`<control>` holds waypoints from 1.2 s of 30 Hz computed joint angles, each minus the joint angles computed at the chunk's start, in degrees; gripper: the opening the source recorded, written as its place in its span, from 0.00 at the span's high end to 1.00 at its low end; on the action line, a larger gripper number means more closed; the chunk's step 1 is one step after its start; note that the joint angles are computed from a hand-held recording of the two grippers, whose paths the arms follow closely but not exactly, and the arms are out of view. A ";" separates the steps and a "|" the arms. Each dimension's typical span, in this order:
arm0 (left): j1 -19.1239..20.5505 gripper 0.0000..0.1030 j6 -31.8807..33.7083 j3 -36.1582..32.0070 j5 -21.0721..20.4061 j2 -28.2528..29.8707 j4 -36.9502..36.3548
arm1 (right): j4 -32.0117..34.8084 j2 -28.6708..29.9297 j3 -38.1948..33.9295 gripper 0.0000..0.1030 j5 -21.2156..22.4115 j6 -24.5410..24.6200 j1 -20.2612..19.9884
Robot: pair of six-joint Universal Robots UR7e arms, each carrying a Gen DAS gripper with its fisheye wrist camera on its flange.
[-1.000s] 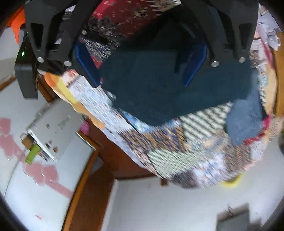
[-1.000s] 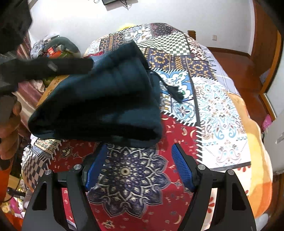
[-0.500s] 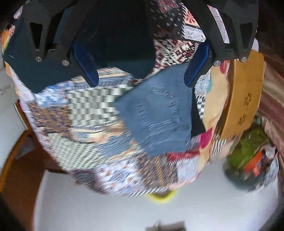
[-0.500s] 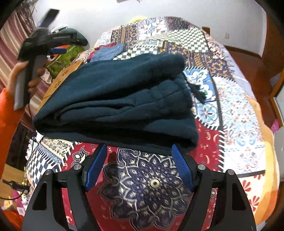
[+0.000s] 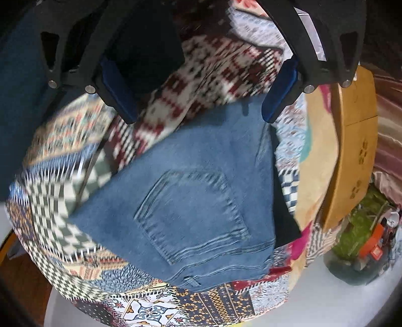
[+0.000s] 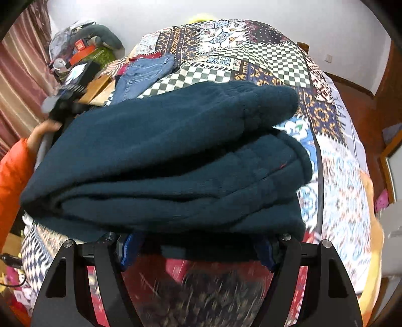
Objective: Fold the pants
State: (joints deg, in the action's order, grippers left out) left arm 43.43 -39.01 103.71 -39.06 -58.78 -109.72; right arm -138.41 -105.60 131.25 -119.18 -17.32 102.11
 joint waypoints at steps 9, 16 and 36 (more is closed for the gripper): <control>-5.82 0.03 -3.59 11.22 -7.87 -11.94 0.52 | -4.13 2.00 -0.94 0.30 -4.71 0.21 0.29; -12.57 0.08 -7.13 16.23 -13.96 -16.66 -2.04 | -2.52 -5.61 0.52 0.30 -7.08 2.58 2.53; -24.25 0.17 -9.30 16.82 -7.82 -12.71 -5.10 | -1.35 -11.58 6.76 0.37 -3.22 1.43 6.83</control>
State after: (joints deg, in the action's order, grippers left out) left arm 19.18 -48.31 120.53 -46.87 -71.49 -114.82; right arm -139.77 -117.18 138.01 -122.40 -15.89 108.95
